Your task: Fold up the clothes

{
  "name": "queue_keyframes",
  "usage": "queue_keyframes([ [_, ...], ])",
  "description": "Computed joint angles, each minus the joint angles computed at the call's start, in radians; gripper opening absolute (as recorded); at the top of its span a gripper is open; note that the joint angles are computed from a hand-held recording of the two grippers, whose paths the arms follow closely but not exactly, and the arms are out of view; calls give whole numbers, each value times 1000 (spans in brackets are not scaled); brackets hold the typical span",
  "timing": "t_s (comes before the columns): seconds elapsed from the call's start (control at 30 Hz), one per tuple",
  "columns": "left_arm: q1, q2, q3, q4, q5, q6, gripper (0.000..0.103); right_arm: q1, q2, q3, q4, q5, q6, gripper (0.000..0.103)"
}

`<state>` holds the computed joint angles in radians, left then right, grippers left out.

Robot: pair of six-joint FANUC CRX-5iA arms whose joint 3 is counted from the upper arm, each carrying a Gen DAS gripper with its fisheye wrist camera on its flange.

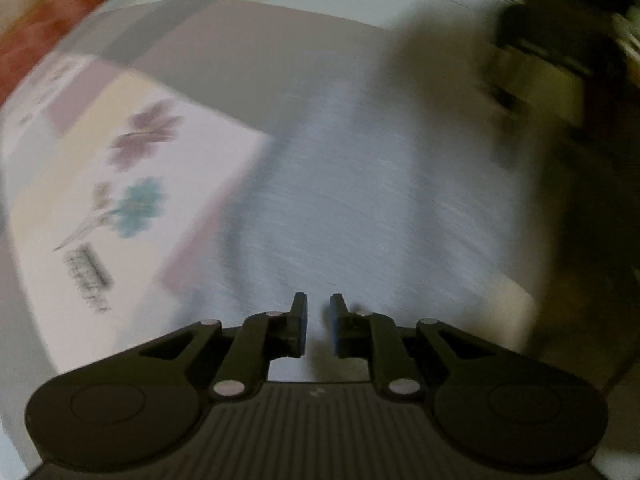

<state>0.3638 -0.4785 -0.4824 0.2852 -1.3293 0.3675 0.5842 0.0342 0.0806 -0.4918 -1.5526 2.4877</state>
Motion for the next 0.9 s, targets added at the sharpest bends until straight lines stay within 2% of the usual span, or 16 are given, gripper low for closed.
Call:
queue_keyframes([
  [0.1, -27, -48, -34, -12, -68, -150, 17, 28, -25, -38, 36, 61, 73, 43],
  [0.13, -37, -64, -48, -17, -72, -199, 19, 38, -31, -48, 48, 79, 89, 40],
  [0.17, -48, -80, -64, -25, -63, -229, 19, 45, -37, -57, 58, 94, 103, 35],
  [0.27, -62, -88, -80, -44, -62, -264, 22, 53, -53, -73, 75, 111, 124, 34],
  [0.3, -60, -90, -82, -42, -66, -287, 25, 51, -56, -73, 75, 109, 123, 34],
  [0.4, -40, -112, -103, -26, -61, -373, 45, 44, -59, -74, 69, 88, 129, 35],
  [0.5, -48, -113, -109, -41, -40, -404, 45, 59, -79, -108, 90, 116, 138, 34],
  [0.57, -65, -99, -99, -70, -29, -389, 25, 67, -82, -112, 104, 132, 104, 13],
  [0.6, -76, -82, -85, -88, -36, -375, 4, 65, -78, -106, 105, 131, 82, 12],
  [0.67, -75, -61, -69, -92, -52, -349, 1, 50, -62, -81, 89, 104, 57, 8],
  [0.83, -60, -19, -27, -83, -134, -302, 0, 17, -24, -23, 46, 21, 31, 7],
  [0.9, -65, -17, -32, -95, -130, -288, 1, 12, 4, -2, 31, -19, 0, 8],
])
